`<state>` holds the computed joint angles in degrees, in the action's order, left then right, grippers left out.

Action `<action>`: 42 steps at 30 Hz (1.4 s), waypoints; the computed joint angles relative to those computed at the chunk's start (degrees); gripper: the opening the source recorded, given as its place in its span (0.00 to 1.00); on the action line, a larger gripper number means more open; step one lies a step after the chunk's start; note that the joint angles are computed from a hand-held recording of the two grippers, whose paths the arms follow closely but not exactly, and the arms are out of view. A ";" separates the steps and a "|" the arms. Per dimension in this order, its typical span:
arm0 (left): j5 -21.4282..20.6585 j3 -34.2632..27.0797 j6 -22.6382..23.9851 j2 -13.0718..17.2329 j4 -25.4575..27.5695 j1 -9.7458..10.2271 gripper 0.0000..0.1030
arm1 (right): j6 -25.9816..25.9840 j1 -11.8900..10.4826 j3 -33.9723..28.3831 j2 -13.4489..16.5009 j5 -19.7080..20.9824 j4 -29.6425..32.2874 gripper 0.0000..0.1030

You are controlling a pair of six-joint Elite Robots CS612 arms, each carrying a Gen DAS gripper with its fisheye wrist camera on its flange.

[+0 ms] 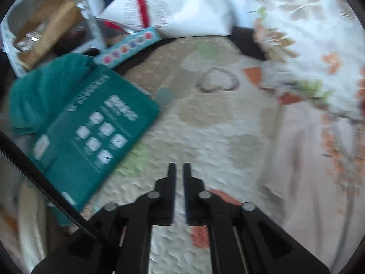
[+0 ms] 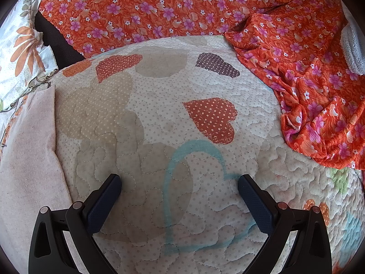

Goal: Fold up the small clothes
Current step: 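Fold the held sleeve across the cardigan body with the left tool, release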

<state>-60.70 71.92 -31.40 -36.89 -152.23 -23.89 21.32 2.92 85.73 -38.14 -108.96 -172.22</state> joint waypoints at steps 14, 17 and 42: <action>-22.54 14.05 4.71 -3.06 -8.57 -5.64 0.51 | 0.00 0.00 0.00 0.00 0.00 0.00 1.00; -18.11 14.07 6.75 -2.53 -8.25 -7.09 0.46 | 0.00 0.00 0.00 0.00 0.00 0.00 1.00; 0.13 12.44 -2.86 -6.35 -9.57 -3.87 0.48 | 0.00 0.00 0.00 0.00 0.00 0.00 1.00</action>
